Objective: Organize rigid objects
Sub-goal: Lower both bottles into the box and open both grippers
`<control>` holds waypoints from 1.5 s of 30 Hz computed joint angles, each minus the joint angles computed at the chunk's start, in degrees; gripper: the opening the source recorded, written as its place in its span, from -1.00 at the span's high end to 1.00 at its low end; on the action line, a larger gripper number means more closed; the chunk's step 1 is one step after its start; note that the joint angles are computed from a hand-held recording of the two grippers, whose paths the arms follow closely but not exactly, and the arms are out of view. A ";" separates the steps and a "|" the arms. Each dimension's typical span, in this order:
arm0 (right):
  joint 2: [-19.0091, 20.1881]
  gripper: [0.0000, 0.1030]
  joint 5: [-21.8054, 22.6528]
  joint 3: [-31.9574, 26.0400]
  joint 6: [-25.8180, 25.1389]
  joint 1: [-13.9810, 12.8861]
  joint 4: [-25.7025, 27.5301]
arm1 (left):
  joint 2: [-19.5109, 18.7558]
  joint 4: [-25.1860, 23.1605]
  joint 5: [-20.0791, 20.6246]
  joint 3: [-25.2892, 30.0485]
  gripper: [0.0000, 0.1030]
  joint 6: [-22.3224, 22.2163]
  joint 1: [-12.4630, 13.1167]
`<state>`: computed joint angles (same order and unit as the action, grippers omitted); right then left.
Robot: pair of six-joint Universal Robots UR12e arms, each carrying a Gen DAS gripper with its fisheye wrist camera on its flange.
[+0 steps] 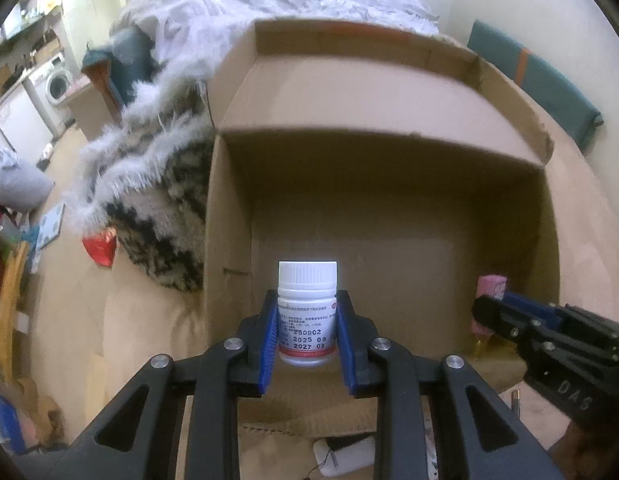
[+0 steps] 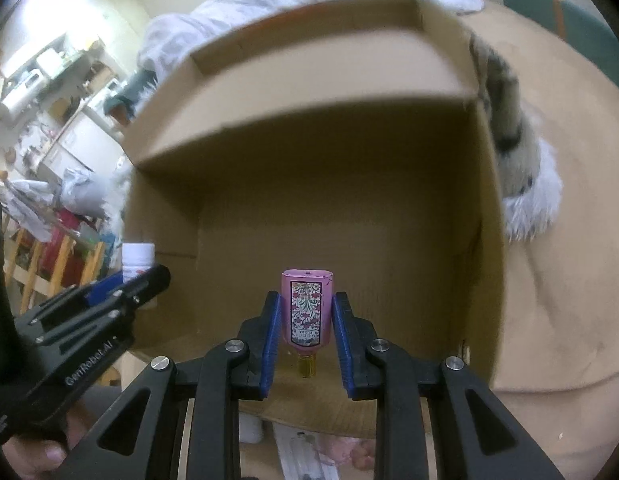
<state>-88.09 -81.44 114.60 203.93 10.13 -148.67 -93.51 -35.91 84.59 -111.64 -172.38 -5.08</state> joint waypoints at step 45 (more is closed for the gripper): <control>1.67 -0.53 2.94 -0.11 4.22 -1.24 -4.08 | -0.15 3.51 3.27 -1.67 -0.34 2.65 -1.20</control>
<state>-86.41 -78.50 114.49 208.15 8.89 -152.75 -93.66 -32.40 87.87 -113.31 -169.73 -6.28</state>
